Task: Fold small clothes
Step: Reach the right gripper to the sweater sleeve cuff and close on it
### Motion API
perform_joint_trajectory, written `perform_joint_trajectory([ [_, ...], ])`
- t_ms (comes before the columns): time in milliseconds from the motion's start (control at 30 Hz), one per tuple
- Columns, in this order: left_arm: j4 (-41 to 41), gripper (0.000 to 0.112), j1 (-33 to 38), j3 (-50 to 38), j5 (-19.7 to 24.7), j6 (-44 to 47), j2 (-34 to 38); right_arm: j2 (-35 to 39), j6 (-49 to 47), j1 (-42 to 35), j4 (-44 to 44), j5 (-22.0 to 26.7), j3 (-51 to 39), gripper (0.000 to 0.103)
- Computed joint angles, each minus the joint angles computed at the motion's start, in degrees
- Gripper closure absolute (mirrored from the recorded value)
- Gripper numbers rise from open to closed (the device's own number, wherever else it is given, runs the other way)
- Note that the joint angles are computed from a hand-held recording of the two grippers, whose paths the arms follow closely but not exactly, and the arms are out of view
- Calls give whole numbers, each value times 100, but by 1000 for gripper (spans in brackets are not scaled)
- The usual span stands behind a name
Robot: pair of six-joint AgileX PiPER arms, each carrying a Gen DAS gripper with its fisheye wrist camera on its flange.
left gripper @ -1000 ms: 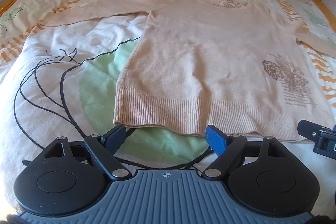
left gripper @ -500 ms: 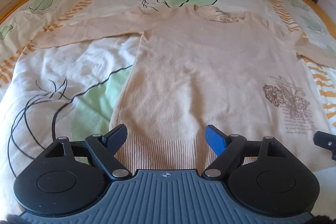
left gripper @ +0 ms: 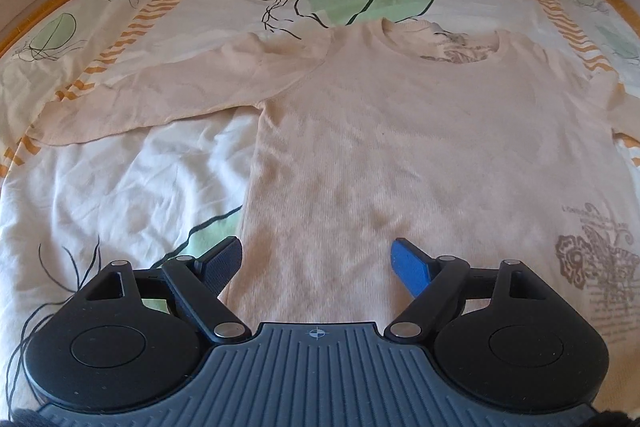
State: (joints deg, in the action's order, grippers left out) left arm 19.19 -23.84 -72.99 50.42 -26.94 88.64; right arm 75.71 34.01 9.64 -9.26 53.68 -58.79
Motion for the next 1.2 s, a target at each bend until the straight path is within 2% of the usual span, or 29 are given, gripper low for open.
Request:
perform_joint_trajectory([
  [200,-330,31,281,-580,-57,336,730,693,-334,-567,148,-330,-102,1],
  [400,-36,31,234,-881,-164,212,1261,852,-167,-632,-151,-737,11,0],
  [567,139,29,205,-678,-532,61,1301,748,-745,-918,269,-1143,285,0],
  [700,156,21,225,-568,-742,77,1323,862,-1460,-1239,823,-976,41,0],
  [800,44,16,309,-504,-863,257,1323,735,-2009,-1811,1526,-1287,103,2],
  [867,-110,13,390,-496,-906,368,1330,696,-2255,-2267,1877,-1483,59,13],
  [900,-151,11,407,-517,-906,401,1356,704,-2257,-2441,1858,-1575,1,15],
  [1000,-113,9,375,-596,-840,396,1433,879,-2281,-2954,1834,-1820,-280,15],
  [1200,165,9,296,-405,-1012,110,1375,1696,-2662,-3925,2634,-2006,-1005,16],
])
